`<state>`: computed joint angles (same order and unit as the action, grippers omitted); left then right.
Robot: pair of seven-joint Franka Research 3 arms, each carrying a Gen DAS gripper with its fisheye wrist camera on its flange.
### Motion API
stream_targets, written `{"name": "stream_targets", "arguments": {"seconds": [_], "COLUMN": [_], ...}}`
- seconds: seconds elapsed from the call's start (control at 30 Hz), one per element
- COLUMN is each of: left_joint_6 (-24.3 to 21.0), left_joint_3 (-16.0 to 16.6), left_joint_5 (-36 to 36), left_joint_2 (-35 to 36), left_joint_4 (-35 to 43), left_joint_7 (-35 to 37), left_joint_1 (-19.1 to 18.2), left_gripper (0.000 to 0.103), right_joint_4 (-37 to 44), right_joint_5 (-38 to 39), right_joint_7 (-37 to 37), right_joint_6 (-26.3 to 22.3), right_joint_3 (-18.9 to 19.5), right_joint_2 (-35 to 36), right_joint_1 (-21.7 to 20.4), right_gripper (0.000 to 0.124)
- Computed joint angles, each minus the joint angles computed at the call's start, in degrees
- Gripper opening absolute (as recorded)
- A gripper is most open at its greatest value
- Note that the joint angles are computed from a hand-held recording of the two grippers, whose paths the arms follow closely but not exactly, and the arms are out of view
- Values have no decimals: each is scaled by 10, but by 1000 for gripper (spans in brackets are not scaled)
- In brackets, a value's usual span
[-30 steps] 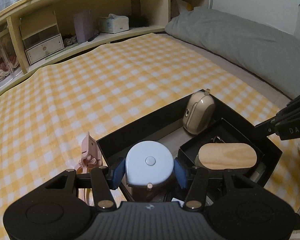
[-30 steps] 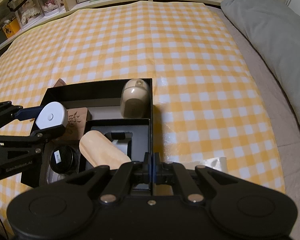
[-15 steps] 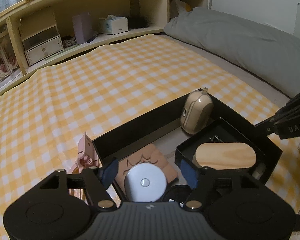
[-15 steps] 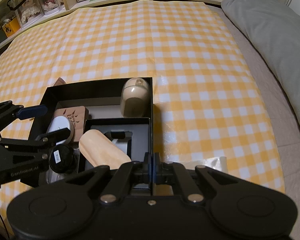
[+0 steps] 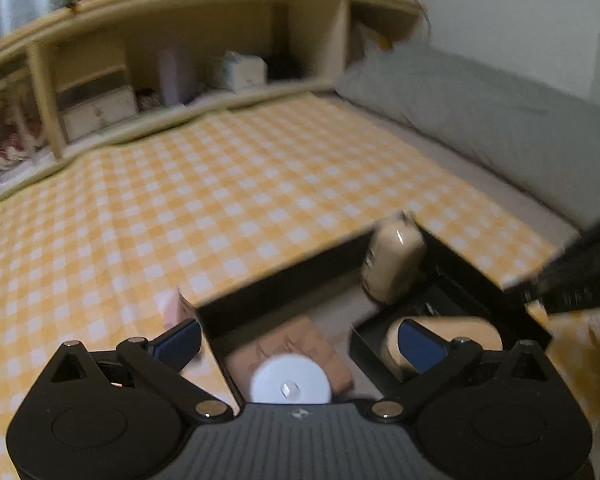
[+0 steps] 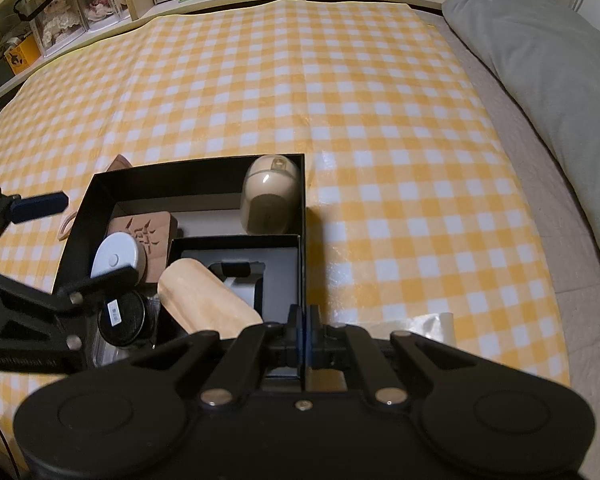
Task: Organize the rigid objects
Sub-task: 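Withdraw the left gripper and move it over the pink eyelash curler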
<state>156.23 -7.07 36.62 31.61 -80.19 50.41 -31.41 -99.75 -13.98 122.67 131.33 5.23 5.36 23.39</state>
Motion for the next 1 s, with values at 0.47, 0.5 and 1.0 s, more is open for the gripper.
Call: {"name": "stream_targets", "arguments": {"seconds": [0.47,0.5,1.0], "left_joint_6": [-40,-48,-50], "left_joint_3": [59,58,-8], "left_joint_5": [104,105,25], "left_joint_2": [-28,-30,-49], "left_joint_4": [-1,-3,-83], "left_joint_7": [-229,-239,-91], "left_joint_1": [5,11,95], "left_gripper": [103,103,84], "right_joint_4": [2,0,4], "right_joint_5": [-3,-2,-6], "right_joint_7": [3,2,7], "right_joint_6": [0,0,-2], "right_joint_3": [-1,-1,1], "right_joint_2": [5,3,15], "right_joint_1": [4,3,7], "right_gripper": [2,2,2]}}
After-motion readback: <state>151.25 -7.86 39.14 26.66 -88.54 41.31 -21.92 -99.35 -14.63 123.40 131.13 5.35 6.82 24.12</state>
